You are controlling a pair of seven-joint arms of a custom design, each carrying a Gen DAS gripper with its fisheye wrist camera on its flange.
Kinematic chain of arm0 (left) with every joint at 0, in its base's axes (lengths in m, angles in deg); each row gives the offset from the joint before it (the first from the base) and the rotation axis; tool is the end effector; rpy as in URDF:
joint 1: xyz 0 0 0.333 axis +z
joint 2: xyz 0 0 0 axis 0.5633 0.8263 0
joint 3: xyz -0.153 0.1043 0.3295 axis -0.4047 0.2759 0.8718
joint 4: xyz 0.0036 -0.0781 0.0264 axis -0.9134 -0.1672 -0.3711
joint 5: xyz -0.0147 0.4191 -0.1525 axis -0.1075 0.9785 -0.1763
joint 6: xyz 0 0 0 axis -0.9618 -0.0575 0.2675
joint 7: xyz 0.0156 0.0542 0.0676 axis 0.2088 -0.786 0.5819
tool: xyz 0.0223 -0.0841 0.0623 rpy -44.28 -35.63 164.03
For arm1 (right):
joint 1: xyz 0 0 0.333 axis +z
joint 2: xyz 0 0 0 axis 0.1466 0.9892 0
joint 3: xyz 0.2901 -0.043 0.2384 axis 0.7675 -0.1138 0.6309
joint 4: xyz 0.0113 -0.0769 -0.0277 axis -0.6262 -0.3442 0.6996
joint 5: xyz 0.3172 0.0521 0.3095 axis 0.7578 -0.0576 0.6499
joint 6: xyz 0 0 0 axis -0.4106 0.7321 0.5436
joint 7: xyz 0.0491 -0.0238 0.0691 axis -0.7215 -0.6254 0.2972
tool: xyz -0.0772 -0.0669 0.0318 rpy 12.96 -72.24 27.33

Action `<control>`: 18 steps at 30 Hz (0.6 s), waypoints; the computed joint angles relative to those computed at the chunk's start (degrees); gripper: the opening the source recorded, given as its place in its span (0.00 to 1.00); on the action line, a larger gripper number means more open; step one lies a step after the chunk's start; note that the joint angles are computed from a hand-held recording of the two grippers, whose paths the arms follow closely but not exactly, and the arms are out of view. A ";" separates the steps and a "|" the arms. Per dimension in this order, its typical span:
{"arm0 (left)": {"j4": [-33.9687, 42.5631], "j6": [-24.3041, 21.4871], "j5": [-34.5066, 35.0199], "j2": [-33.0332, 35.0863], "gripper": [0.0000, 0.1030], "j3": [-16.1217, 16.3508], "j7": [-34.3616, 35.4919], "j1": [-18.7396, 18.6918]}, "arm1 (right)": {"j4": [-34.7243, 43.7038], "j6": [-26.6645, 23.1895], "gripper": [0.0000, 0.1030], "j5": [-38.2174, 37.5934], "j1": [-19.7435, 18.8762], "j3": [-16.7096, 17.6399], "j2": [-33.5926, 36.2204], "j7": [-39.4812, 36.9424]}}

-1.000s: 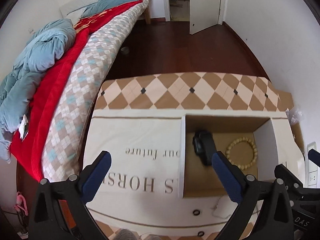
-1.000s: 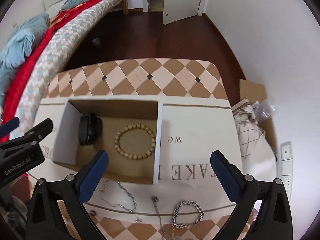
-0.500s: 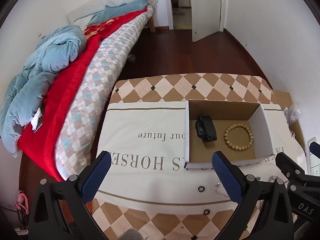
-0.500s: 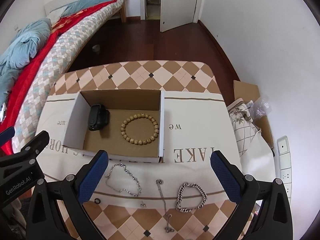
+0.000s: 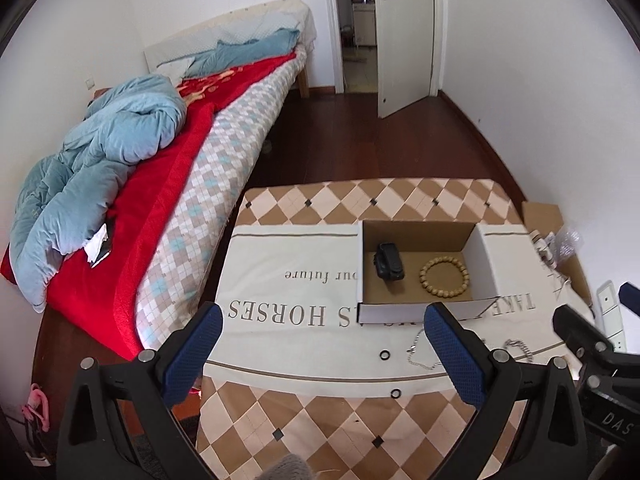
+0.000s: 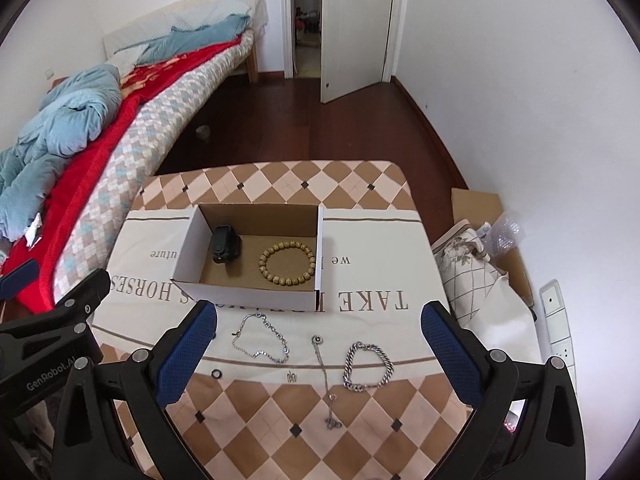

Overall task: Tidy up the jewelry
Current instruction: 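Lift both open tools up and away from the box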

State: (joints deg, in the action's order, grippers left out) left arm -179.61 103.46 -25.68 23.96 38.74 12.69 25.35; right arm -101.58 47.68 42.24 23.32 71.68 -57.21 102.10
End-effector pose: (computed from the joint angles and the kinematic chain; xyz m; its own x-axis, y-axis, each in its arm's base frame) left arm 0.5886 -0.2090 0.7394 -0.1564 -0.9842 -0.0831 -0.7680 0.1741 -0.6163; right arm 0.5702 0.2150 0.7362 -0.2444 -0.9687 0.0428 -0.7837 0.1713 -0.5970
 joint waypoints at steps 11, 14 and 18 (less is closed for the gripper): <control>-2.59 0.39 1.81 -5.47 1.00 -0.30 -1.21 0.11 | -2.36 0.59 1.00 -1.95 -0.67 2.54 -5.58 1.99; -2.99 0.26 3.32 -6.46 1.00 -0.48 -2.80 0.42 | -2.25 0.45 1.00 -2.41 -1.00 3.23 -6.36 2.22; -4.68 2.85 3.63 -7.74 1.00 -0.11 -4.00 0.61 | -3.57 2.32 1.00 -1.86 -1.44 3.38 -7.79 2.90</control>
State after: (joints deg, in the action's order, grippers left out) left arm -184.29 106.32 -22.05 16.23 38.64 8.69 25.96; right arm -105.16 50.00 40.38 21.87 75.05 -65.00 104.99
